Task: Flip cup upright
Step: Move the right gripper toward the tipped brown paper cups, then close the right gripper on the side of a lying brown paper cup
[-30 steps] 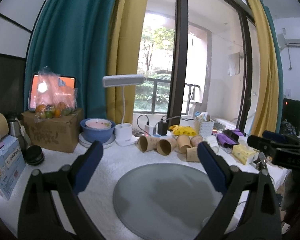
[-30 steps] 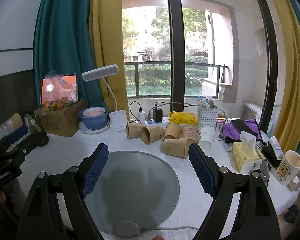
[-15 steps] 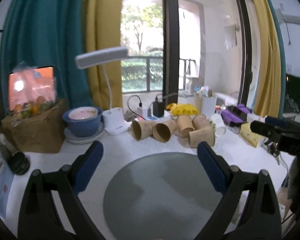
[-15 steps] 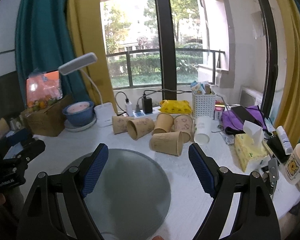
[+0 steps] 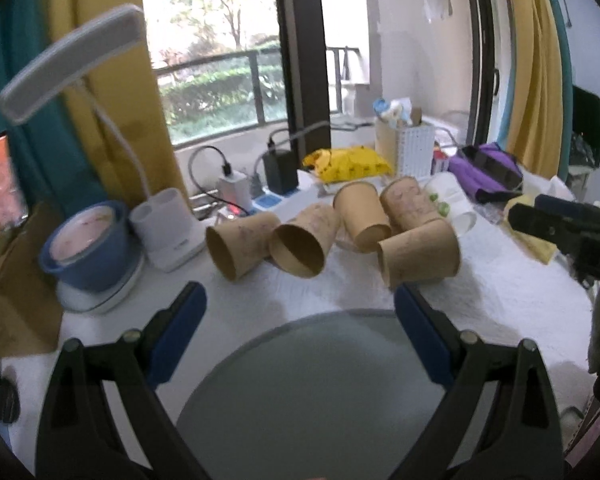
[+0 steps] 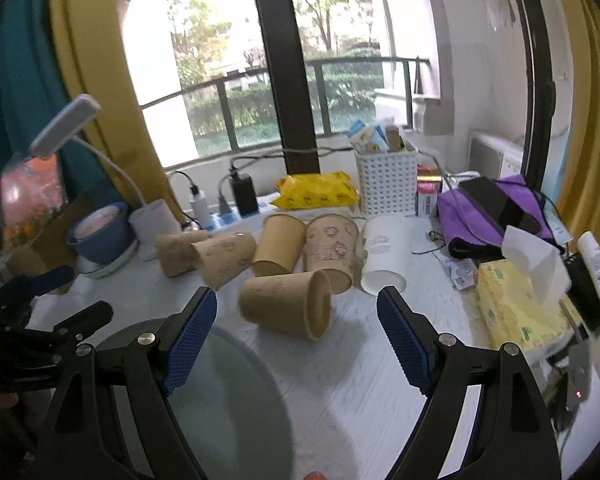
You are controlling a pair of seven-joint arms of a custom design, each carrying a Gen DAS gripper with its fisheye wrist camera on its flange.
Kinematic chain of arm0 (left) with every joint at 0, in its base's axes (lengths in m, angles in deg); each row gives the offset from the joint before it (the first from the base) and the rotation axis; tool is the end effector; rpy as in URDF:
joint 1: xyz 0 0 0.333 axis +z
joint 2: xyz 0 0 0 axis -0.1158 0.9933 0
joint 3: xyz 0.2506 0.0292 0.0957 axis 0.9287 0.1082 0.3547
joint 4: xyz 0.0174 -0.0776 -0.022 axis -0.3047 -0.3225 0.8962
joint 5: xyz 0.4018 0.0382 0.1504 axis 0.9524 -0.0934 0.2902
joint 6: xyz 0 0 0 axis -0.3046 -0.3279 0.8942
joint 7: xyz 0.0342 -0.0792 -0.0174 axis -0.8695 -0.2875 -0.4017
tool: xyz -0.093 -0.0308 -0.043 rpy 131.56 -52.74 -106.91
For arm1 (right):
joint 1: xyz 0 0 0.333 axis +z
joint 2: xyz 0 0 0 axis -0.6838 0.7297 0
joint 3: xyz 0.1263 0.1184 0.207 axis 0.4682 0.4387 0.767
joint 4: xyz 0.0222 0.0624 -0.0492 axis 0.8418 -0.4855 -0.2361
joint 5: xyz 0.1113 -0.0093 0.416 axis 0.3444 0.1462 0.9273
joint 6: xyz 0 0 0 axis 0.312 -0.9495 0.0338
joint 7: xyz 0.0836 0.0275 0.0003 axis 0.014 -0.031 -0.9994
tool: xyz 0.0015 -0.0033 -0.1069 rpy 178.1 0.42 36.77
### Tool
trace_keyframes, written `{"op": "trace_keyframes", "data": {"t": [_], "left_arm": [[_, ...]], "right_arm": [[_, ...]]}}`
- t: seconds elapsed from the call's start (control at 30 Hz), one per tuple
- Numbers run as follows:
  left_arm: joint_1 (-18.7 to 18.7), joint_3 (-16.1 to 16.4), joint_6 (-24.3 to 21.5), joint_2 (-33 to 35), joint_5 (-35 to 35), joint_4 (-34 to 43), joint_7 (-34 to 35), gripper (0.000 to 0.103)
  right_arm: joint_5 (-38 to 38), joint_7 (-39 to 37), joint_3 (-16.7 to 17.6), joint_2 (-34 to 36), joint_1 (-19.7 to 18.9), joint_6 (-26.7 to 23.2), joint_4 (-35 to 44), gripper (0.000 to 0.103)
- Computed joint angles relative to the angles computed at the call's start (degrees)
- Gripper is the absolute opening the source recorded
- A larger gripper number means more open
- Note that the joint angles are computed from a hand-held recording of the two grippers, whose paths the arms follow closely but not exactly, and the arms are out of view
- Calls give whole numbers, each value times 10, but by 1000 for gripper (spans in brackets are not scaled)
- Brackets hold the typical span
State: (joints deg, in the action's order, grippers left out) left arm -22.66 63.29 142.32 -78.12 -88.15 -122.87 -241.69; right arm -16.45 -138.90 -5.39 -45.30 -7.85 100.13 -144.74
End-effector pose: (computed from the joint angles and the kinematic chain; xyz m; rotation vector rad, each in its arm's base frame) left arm 0.5038 -0.1814 0.3573 -0.9066 2.3214 -1.1397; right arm 0.3851 0.4245 0.3944 -1.2404 2.0464 -0.9211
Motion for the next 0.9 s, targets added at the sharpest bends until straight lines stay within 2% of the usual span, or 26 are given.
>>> {"op": "trace_keyframes", "data": {"t": [0.1,0.23,0.33,0.47,0.6,0.67,0.73,0.9], "left_arm": [[-1,-11,15,53,37,49,-24,96],[3,-30,37,136,122,124,-80,96],[11,-47,50,182,163,166,-102,96],[10,-59,82,242,253,213,-161,96],[32,-96,120,283,271,246,-141,96],[22,-84,119,299,321,258,-177,96],[-4,-52,107,313,392,268,-231,96],[-11,-36,81,338,480,291,-294,96]], "right_arm": [[0,-9,-14,5,-14,23,-7,85],[-8,15,-28,4,-34,55,-24,85],[-11,25,-34,6,-46,75,-31,85],[-8,25,-37,12,-55,94,-38,85],[-12,34,-39,11,-60,107,-45,85],[-17,39,-39,13,-62,110,-45,85],[-21,45,-40,12,-64,114,-48,85],[-24,48,-41,13,-67,117,-49,85]]}}
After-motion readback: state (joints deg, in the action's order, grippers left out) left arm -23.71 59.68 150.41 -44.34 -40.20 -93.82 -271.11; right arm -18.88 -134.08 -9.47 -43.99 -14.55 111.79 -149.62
